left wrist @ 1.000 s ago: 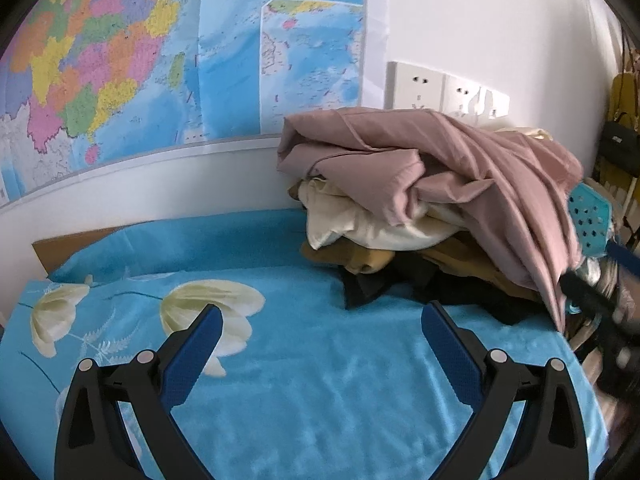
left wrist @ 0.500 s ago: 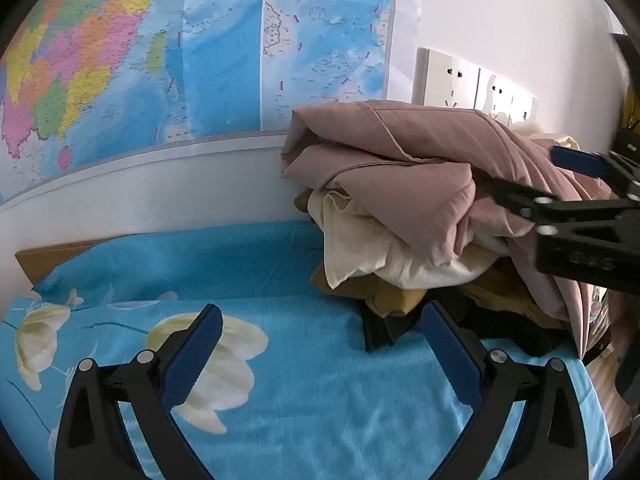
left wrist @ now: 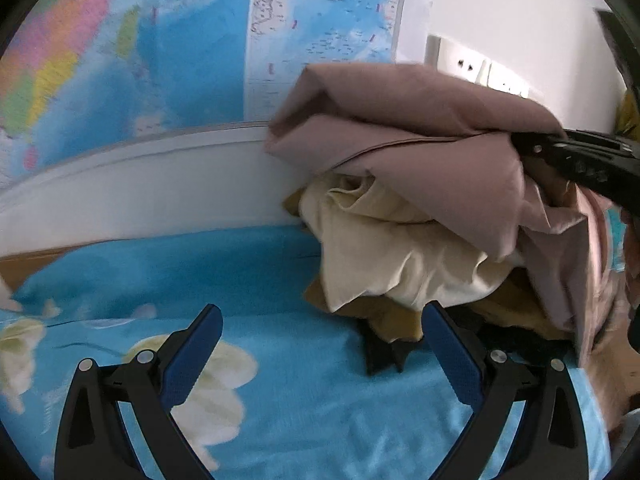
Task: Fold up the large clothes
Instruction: 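Grasp the pink jacket on the pile with the right gripper while the left gripper grasps it too, then lift the pink jacket off the pile with both grippers and shake it out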
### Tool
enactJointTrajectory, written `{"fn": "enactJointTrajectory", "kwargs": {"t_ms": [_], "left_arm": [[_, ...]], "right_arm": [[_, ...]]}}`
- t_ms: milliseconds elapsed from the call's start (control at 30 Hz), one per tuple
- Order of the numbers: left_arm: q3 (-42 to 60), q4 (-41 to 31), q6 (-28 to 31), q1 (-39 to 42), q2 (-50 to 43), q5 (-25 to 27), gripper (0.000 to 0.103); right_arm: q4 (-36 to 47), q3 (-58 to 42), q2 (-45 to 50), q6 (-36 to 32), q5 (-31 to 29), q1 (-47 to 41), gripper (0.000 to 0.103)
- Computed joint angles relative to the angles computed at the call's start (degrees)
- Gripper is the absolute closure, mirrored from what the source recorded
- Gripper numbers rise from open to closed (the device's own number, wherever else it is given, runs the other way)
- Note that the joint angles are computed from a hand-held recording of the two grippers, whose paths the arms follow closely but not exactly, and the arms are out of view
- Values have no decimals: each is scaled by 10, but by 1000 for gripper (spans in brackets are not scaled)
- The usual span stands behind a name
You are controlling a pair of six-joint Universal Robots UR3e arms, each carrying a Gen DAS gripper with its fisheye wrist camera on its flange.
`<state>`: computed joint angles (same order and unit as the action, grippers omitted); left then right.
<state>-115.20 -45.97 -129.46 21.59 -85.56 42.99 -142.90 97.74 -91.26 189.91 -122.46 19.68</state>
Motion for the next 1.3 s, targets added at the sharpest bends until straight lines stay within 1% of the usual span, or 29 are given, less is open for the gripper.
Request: {"fn": "enactJointTrajectory", "kwargs": {"t_ms": [33, 133, 167, 200, 267, 300, 367, 400, 433, 500, 567, 600, 633, 667, 700, 767, 800, 833, 867, 933, 1000, 1033, 1067, 1100, 1133, 1167, 1200, 1267, 1300], "left_arm": [[18, -16, 2, -1, -14, -6, 7], [82, -120, 39, 0, -48, -43, 7], [113, -181, 65, 1, -61, -62, 7], [132, -223, 81, 2, -68, -73, 7], [196, -379, 160, 7, -90, -105, 7], [240, -491, 225, 9, -108, -120, 7], [309, -638, 310, 6, -142, -127, 7], [337, -687, 337, 0, -159, -129, 7], [346, -695, 338, -6, -167, -134, 7], [334, -614, 267, -28, -175, -141, 7], [360, -596, 217, -43, -206, -150, 19], [353, -590, 207, -40, -202, -159, 24], [360, -591, 205, -35, -207, -171, 37], [390, -636, 234, -32, -227, -183, 70], [426, -678, 249, -31, -246, -178, 76], [474, -707, 246, -32, -274, -170, 88], [469, -685, 238, -32, -270, -170, 90], [445, -642, 220, -33, -256, -168, 92], [426, -643, 228, -27, -235, -163, 94], [438, -658, 234, -28, -238, -160, 93], [424, -660, 221, -37, -230, -152, 67], [431, -679, 227, -36, -231, -150, 41], [430, -704, 256, -32, -224, -158, 47], [433, -699, 267, -30, -224, -157, 56], [426, -680, 269, -33, -214, -153, 80], [426, -672, 266, -35, -210, -149, 95], [432, -685, 270, -32, -207, -151, 96], [416, -720, 328, -4, -167, -174, 98], [427, -761, 366, 7, -159, -186, 98]], "right_arm": [[4, 1, -18, -1, 3, -2, 94], [26, 6, -73, -3, 36, -24, 94], [44, 8, -98, 0, 62, -41, 94], [48, 10, -108, -1, 71, -46, 94], [62, 10, -115, -17, 71, -43, 94], [61, 10, -110, -21, 75, -46, 94], [68, 9, -104, -24, 91, -50, 93], [62, 21, -109, -31, 96, -54, 93], [52, 36, -116, -33, 102, -58, 93], [50, 40, -113, -40, 111, -60, 92], [57, 36, -110, -52, 117, -58, 80], [58, 37, -108, -56, 107, -55, 76], [59, 33, -103, -64, 95, -48, 63], [46, 37, -101, -78, 87, -41, 67], [36, 44, -102, -89, 85, -42, 72], [50, 45, -116, -87, 130, -67, 93], [52, 44, -120, -77, 139, -74, 94], [48, 42, -120, -81, 123, -66, 95], [44, 39, -128, -77, 124, -62, 95], [42, 31, -152, -67, 148, -70, 96], [37, 14, -162, -62, 135, -60, 96], [39, 3, -163, -57, 124, -55, 96], [49, -7, -168, -50, 132, -59, 96], [57, -14, -175, -42, 139, -64, 96], [63, -20, -181, -36, 144, -65, 96], [69, -25, -186, -35, 143, -64, 96], [74, -35, -186, -28, 118, -47, 96], [88, -48, -207, -8, 98, -29, 96], [91, -55, -219, -3, 85, -19, 96]]}}
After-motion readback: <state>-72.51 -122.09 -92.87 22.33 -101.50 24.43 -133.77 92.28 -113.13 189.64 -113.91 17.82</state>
